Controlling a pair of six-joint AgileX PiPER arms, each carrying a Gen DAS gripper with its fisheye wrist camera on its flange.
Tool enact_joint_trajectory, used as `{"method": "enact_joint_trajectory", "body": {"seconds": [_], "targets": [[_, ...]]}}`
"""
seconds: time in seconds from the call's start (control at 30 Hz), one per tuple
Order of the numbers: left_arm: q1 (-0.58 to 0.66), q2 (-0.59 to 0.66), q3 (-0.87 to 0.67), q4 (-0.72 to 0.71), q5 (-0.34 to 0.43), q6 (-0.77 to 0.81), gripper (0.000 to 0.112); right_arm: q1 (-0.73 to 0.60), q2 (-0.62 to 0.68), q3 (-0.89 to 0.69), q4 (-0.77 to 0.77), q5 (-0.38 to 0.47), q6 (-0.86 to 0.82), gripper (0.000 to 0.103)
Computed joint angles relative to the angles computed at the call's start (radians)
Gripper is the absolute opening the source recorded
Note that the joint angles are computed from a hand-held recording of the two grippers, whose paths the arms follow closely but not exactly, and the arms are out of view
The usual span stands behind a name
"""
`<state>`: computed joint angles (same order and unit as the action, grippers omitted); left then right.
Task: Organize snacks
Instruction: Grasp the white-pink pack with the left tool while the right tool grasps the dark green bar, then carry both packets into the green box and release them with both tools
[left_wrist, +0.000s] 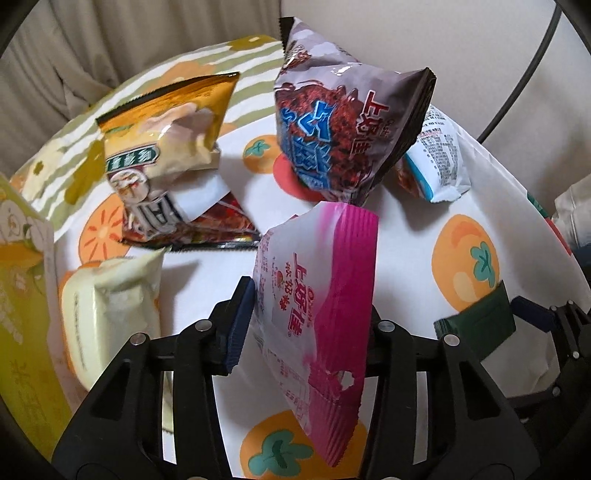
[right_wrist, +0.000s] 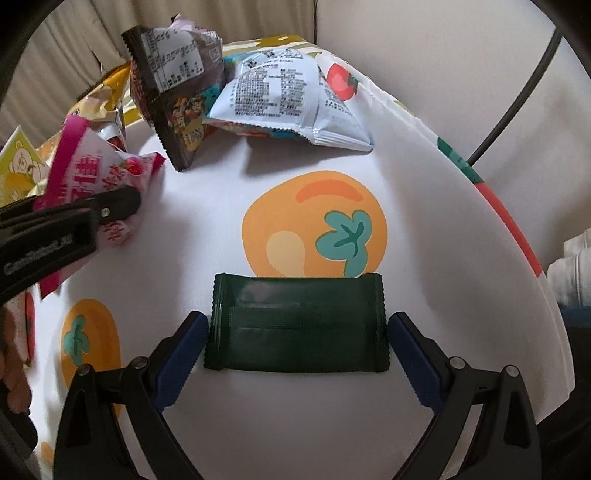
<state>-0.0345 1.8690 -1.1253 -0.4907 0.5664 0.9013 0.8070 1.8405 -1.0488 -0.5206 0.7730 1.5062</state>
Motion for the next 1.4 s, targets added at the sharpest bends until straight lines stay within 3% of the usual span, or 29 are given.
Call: {"method": "enact_joint_trajectory", "body": {"seconds": [0.13, 0.3, 0.5, 0.73, 0.97, 1.27, 1.4], "targets": [[0.02, -0.016, 0.014, -0.006, 0.018, 0.008, 0.04, -0.014, 0.007, -0.006, 0.006, -0.007, -0.026, 0.094], [0.022, -0.036, 0.037, -0.016, 0.015, 0.0, 0.04, -0.02, 0.002, -0.019, -0.014, -0.011, -0.059, 0.074], [0.023, -0.057, 0.047, -0.012, 0.013, -0.03, 0.038, -0.013, -0.012, -0.011, -0.05, -0.021, -0.053, 0.065], [0.02, -0.098, 0.06, 0.004, 0.021, -0.096, 0.035, -0.045, -0.097, 0.074, -0.069, -0.093, -0.057, 0.061], [0.039, -0.201, 0.091, -0.01, 0.048, -0.146, 0.032, -0.022, -0.214, 0.081, -0.091, -0.034, -0.113, 0.061], [0.097, -0.406, 0.1, 0.01, 0.119, -0.257, 0.032, 0.005, -0.277, -0.036, -0.106, 0.026, -0.282, 0.061], [0.155, -0.494, 0.077, 0.05, 0.166, -0.324, 0.032, 0.006, -0.278, -0.129, -0.052, 0.023, -0.433, 0.061]]}}
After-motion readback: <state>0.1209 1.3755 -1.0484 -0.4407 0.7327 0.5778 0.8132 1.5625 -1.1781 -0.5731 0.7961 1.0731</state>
